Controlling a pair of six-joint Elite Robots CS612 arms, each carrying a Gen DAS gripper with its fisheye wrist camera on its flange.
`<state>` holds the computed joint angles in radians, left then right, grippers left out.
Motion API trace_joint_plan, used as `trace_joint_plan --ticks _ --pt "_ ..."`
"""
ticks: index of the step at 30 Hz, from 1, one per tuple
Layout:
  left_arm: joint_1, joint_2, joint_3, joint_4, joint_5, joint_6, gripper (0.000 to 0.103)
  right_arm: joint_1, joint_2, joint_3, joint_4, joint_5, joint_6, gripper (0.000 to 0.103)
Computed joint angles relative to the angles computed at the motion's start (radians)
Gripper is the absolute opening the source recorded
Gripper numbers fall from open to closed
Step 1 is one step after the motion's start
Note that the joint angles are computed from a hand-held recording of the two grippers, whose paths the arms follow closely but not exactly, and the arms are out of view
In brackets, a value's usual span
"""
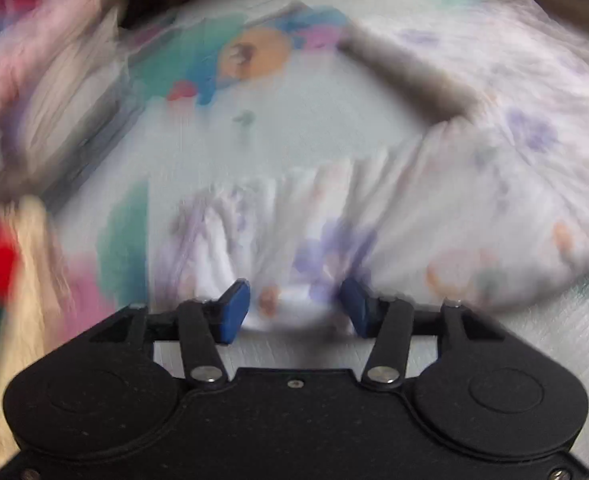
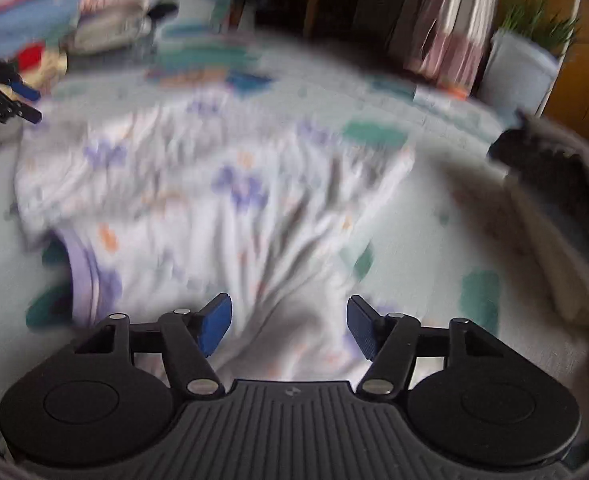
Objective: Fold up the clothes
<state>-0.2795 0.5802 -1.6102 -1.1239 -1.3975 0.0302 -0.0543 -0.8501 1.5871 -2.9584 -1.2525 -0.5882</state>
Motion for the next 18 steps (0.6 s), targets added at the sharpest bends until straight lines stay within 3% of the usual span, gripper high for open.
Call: trace_joint_plan --ticks 2,3,5,7,10,13,15,17,18 --pt "0.011 -0.049 0.055 0.093 -0.022 -0.070 0.057 -0.005 -0.002 -0.002 0.033 -0.009 0.056 0.067" --pt "0.012 -0.060 0.070 0.103 -0.019 -0.041 0.056 -0.005 -0.007 0.003 0.026 -0.011 0.052 0.066" --pt "-0.012 -0.032 0.032 -0.002 0.043 0.124 0.055 -0.003 -0.012 0.014 -0.026 0.031 0.012 0.065" --pt "-0.023 -0.007 0.016 -0.128 0.015 0.238 0.055 0.003 -0.012 0.011 -0.064 0.078 -0.034 0.062" --pt "-0.028 -0.007 0.025 -0.226 -0.189 0.263 0.055 0.020 0.002 -0.021 -0.065 0.138 -0.100 0.062" --pt "-0.041 -0.002 0.050 -0.281 -0.383 0.333 0.055 0.034 0.023 -0.060 -0.007 0.152 -0.121 0.064" --pt "-0.049 -0.007 0.086 -0.301 -0.432 0.369 0.055 0.043 0.031 -0.090 0.110 0.094 -0.116 0.069" --pt "-0.056 -0.024 0.128 -0.192 -0.366 0.384 0.056 0.033 0.033 -0.090 0.137 0.100 -0.070 0.071" --pt "-0.053 -0.043 0.156 -0.159 -0.362 0.352 0.059 0.029 0.031 -0.087 0.136 0.104 -0.049 0.070"
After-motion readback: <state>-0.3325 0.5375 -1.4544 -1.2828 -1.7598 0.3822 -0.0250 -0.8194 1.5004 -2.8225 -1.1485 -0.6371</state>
